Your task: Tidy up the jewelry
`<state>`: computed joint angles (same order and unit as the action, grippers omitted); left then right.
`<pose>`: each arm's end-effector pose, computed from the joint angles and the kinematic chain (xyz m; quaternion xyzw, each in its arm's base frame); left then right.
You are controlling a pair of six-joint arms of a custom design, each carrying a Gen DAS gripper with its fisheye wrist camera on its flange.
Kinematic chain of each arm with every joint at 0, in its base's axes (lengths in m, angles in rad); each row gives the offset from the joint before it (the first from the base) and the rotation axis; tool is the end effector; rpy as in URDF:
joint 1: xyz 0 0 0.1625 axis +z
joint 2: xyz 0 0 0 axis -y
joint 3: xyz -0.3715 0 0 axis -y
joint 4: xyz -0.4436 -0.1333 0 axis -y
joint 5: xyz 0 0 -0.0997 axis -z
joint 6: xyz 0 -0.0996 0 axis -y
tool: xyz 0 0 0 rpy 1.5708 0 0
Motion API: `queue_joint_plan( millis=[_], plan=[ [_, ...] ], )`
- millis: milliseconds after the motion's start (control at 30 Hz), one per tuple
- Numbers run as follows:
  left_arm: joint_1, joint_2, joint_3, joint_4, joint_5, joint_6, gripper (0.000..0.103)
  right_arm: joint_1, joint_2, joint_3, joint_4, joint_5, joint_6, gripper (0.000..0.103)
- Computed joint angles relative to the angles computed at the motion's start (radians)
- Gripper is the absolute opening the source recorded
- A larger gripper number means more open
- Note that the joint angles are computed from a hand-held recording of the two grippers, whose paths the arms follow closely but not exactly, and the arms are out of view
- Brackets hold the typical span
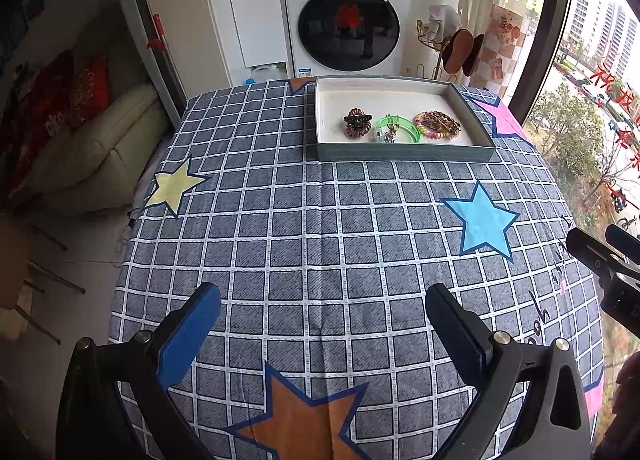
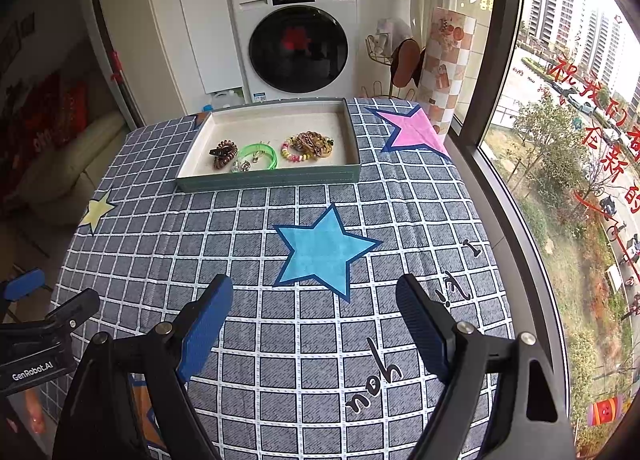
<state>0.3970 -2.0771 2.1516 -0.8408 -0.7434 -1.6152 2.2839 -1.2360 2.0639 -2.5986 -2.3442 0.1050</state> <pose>-0.1809 -0.2999 0.3358 -0.0309 0.8566 -0.3013 0.4178 0.3975 -0.3622 0.1366 0.2400 -0.8905 0.2340 0.3075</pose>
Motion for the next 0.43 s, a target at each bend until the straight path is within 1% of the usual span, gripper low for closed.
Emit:
queue_joint_plan(
  millis=[433],
  plan=[
    [0.000,-0.004,0.004,0.000,0.004,0.008,0.103,0.000,-0.001,0.001,0.003,0.000,0.003,0.086]
  ],
)
